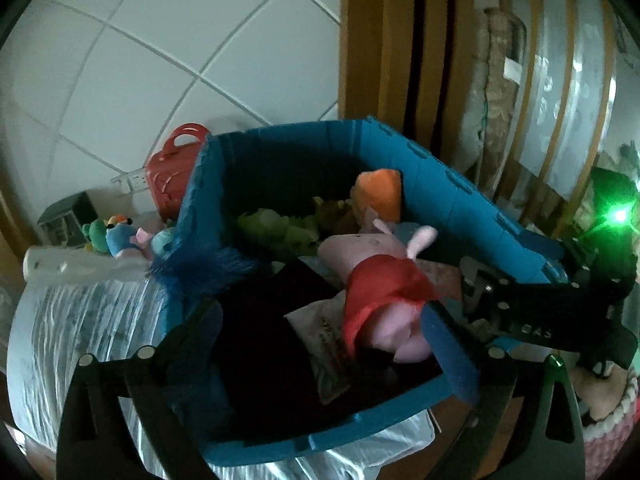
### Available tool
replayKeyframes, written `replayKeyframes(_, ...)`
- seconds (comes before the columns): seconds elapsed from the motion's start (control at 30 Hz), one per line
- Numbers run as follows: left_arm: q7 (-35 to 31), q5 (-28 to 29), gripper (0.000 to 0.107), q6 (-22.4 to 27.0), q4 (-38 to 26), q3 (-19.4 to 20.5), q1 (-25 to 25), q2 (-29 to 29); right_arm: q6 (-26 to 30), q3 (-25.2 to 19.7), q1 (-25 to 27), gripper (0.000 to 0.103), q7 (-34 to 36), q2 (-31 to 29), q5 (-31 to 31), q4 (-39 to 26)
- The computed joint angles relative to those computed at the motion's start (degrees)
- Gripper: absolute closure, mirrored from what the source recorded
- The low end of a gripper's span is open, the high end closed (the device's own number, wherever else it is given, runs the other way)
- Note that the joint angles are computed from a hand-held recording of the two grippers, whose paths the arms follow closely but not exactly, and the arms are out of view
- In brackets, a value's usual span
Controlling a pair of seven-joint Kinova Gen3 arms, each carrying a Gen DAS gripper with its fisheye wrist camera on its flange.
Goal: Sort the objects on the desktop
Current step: 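Open both tools to drop the pig plush and bottle into the crate, then withdraw both tools from the crate back toward the bed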
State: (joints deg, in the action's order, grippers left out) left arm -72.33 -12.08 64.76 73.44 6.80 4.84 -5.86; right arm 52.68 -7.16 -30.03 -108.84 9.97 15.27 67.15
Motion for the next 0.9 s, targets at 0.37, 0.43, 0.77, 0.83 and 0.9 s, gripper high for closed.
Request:
replayKeyframes(0.37, -10.1, 10.5, 0.007, -10.5, 11.8, -16.7, 4.9, -10.3, 4.2, -0.8, -10.8, 0.000, -16.0, -3.6, 14.7, 2.4)
replayKeyframes(0.43, -13.2, 11.6, 0.007, -10.8, 12.9, -22.0, 8.0, -12.1, 5.7, 0.5, -16.1, 0.000, -20.3, -3.7, 19.3, 2.2)
replayKeyframes(0.77, -33.4, 12.1, 0.007, -5.6, 13.8, -48.5, 17.6, -22.6, 19.8, -5.1, -38.6, 0.000, -37.9, 7.5, 41.4, -11.7)
replayKeyframes(0.83, -33.2, 8.0, 0.007, -3.6, 12.0, -53.8, 21.7, -24.3, 19.5, -6.1, -40.9, 0.000, -37.9, 11.7, 42.2, -17.0)
replayKeyframes(0.9, -32.3, 4.1, 0.007, -1.3, 9.4, -59.1, 27.0, -25.7, 19.6, -4.7, -43.1, 0.000, -35.7, 15.3, 40.9, -22.3)
